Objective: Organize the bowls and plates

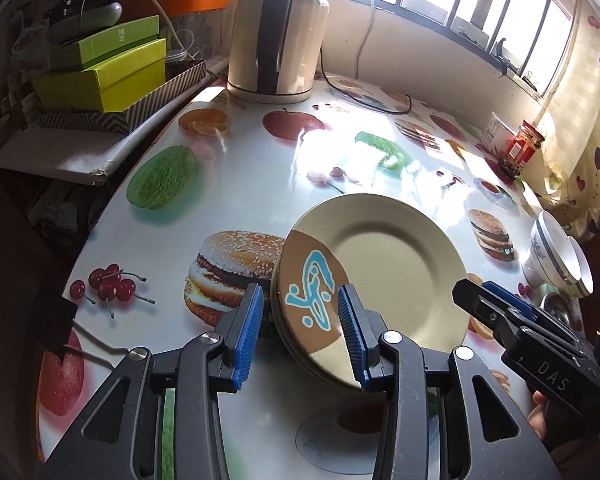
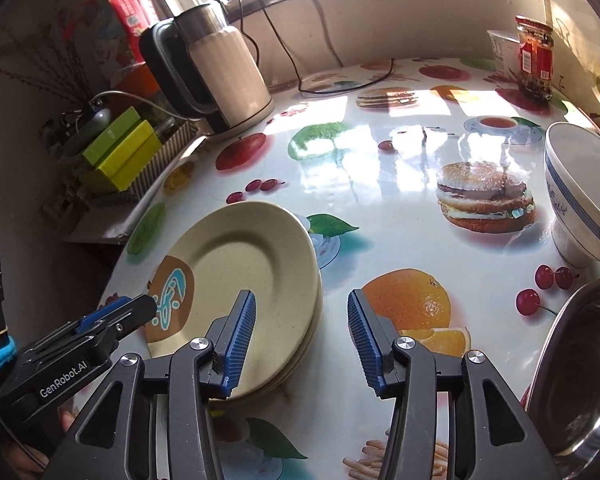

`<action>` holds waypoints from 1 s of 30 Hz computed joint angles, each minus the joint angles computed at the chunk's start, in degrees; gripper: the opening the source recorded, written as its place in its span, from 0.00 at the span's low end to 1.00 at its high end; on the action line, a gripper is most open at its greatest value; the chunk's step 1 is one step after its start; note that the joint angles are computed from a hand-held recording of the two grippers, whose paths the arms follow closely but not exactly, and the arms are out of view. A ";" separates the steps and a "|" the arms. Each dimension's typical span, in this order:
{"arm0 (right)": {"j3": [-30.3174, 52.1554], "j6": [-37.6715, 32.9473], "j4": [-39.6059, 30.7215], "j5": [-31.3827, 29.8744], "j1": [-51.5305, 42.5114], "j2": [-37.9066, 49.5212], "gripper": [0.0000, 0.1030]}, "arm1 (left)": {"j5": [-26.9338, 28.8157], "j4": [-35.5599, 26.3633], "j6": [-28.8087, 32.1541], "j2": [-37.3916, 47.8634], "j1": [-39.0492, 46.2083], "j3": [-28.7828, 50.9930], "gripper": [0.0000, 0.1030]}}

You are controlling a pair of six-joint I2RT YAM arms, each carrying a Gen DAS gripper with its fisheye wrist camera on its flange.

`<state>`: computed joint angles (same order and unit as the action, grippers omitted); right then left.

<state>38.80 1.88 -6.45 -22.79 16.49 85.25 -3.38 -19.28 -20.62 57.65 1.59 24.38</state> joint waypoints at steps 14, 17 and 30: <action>-1.31 -2.89 -4.56 0.54 -5.25 -7.85 0.59 | -7.00 -4.00 -2.08 -2.44 -11.11 3.49 0.39; -1.45 -3.81 -5.70 0.14 -7.13 -9.29 0.61 | -8.49 -3.71 -2.61 -1.73 -14.28 4.40 0.39; -0.50 -9.72 -10.52 -1.35 -18.27 -14.17 0.65 | -10.59 -2.07 -3.98 7.92 -24.49 11.61 0.39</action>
